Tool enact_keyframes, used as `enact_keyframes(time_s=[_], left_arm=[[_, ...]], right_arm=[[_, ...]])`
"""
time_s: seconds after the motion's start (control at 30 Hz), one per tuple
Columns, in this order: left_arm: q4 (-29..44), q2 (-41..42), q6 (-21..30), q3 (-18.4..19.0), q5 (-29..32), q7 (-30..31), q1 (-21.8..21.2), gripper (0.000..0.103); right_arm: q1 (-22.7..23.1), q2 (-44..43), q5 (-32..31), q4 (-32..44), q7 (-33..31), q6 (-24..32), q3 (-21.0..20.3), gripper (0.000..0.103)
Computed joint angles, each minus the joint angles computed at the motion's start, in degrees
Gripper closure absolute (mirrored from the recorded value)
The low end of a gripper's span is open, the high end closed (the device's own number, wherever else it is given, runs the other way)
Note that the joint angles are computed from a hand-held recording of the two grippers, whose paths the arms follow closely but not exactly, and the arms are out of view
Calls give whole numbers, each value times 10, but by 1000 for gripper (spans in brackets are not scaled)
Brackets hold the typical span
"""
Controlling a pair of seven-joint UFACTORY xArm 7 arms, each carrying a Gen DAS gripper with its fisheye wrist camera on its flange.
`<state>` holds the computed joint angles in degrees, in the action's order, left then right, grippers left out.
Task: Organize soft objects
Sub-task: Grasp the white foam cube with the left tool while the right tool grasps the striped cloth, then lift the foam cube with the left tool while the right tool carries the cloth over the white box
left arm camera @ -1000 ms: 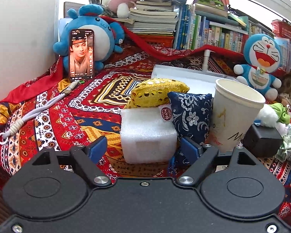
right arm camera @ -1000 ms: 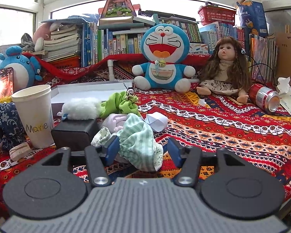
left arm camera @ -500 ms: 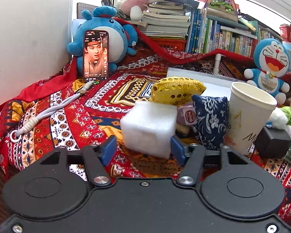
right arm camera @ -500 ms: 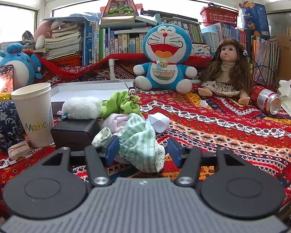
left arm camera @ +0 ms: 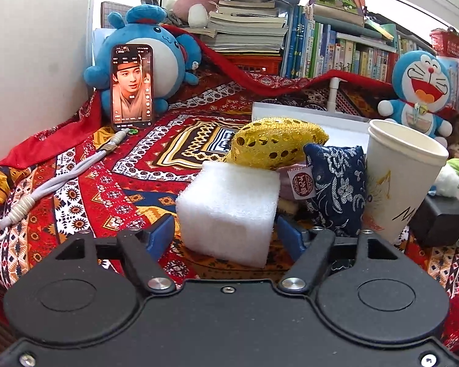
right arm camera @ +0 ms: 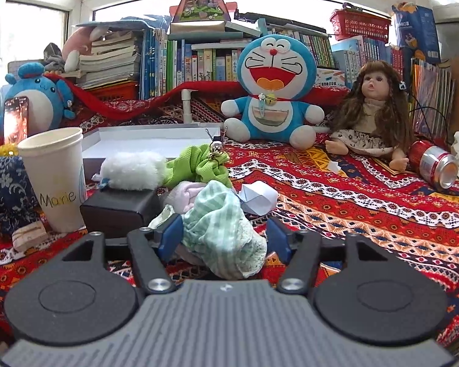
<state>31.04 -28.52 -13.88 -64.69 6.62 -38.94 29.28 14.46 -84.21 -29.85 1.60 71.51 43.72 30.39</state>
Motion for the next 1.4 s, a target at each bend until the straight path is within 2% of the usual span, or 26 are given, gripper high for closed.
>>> enact_keyframes(time_s=[0.1,0.33,0.43,0.5,0.57,0.63,0.7,0.8,1.0,1.1,1.2,1.33,1.37,1.4], left_arm=[[0,4,-3,6,-1,1,-5,41],[-6,1,3,33,-5,7,-36,43],[-19,-14,10,57,-7,6,-69,43],[-35,-19,10,88,-5,9,-107,43],[-51,-28,12,118,-3,13,-145,43],[-62,-35,15,143,-3,18,-175,43],[-72,-43,17,164,-5,19,-199,43],[-81,-57,18,187,-9,20,-222,44],[-93,-82,22,255,-10,31,-283,44],[-88,-84,25,300,-6,45,-319,44],[-62,-67,31,344,4,75,-349,44],[8,-19,49,394,7,112,-384,44],[31,-1,56,411,7,122,-399,44],[59,24,67,443,9,139,-431,44]], right_arm=[[4,-16,-1,-9,-3,-5,-10,16],[25,-27,13,-18,-16,-11,-16,16],[10,6,12,-7,-23,-25,-14,16],[6,20,15,-3,-27,-28,-17,16],[16,19,22,-3,-32,-22,-20,29],[29,14,32,1,-33,-8,-18,50],[38,12,37,10,-34,15,-9,61],[59,-14,42,12,-33,39,-5,69],[79,-61,37,27,-44,86,10,70],[67,-78,28,37,-57,90,5,70],[36,-86,16,45,-83,62,-25,70],[-43,-57,-2,67,-134,-23,-79,70],[-64,-42,-6,74,-147,-50,-95,69],[-82,-24,-7,82,-159,-75,-110,69]])
